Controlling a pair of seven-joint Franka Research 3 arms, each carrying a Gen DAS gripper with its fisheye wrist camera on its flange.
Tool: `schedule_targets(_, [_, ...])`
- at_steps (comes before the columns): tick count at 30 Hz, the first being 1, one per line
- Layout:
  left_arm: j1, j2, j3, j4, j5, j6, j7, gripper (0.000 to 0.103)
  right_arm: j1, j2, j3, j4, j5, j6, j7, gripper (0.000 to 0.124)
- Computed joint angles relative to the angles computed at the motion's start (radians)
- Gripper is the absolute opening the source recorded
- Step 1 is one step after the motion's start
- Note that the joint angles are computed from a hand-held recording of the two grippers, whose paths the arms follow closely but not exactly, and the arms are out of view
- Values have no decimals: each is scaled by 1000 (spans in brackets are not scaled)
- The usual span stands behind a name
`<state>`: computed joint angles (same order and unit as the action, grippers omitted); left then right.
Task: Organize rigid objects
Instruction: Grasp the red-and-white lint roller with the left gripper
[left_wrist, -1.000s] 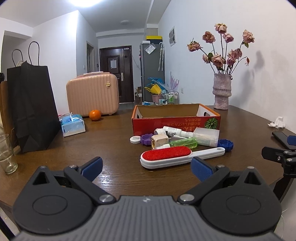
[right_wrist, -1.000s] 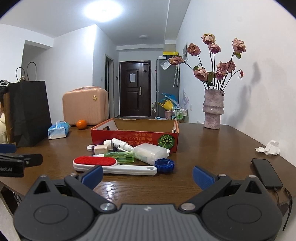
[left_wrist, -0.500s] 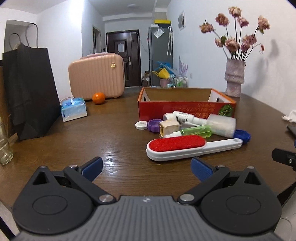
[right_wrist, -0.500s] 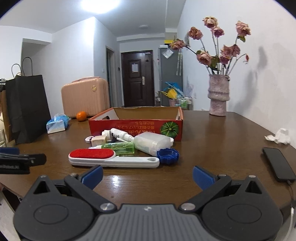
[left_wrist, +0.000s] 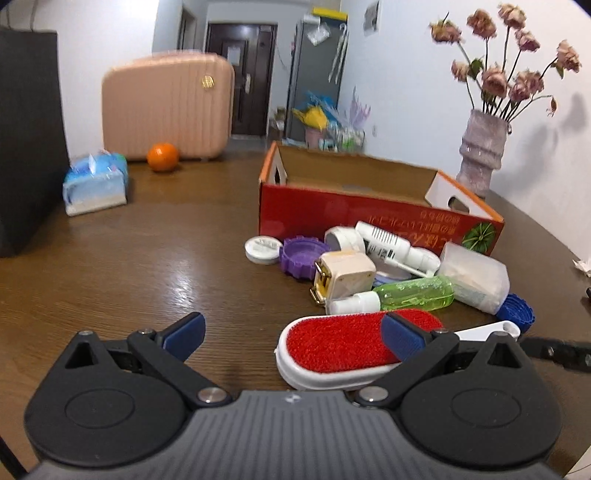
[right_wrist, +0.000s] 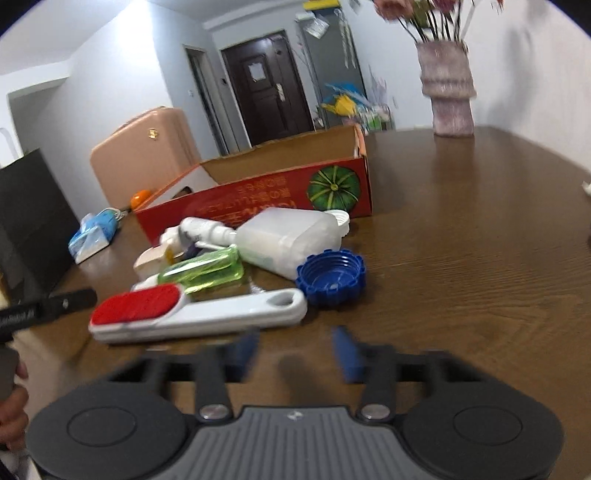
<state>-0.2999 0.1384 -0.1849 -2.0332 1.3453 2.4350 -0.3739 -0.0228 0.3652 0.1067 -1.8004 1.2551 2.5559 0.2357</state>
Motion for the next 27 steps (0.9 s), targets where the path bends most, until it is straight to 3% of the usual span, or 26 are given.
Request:
schedule_targets(2, [13, 6, 8, 0, -7, 42, -11, 100, 6, 33, 1, 42, -16, -5, 39, 23])
schedule_targets(6, [31, 6, 17, -11, -35, 106, -33, 79, -11, 76, 13, 98, -16, -50, 138, 22])
schedule_targets(9, [44, -8, 22, -31, -67, 154, -60, 76, -31, 101, 21, 138, -17, -104, 200, 24])
schedule_targets(13, [42, -11, 19, -38, -63, 147, -72, 71, -7, 118, 23, 159, -57, -33, 208, 23])
schedule_targets(16, [51, -12, 25, -42, -44, 193, -123, 62, -12, 126, 35, 164, -84, -26, 204, 19])
schedule_targets(18, [58, -17, 28, -47, -27, 238, -158, 46, -15, 116, 39, 153, -98, -25, 194, 16])
schedule_targets(27, [32, -64, -7, -95, -37, 216, -165, 45, -44, -12, 20, -20, -15, -46, 85, 14])
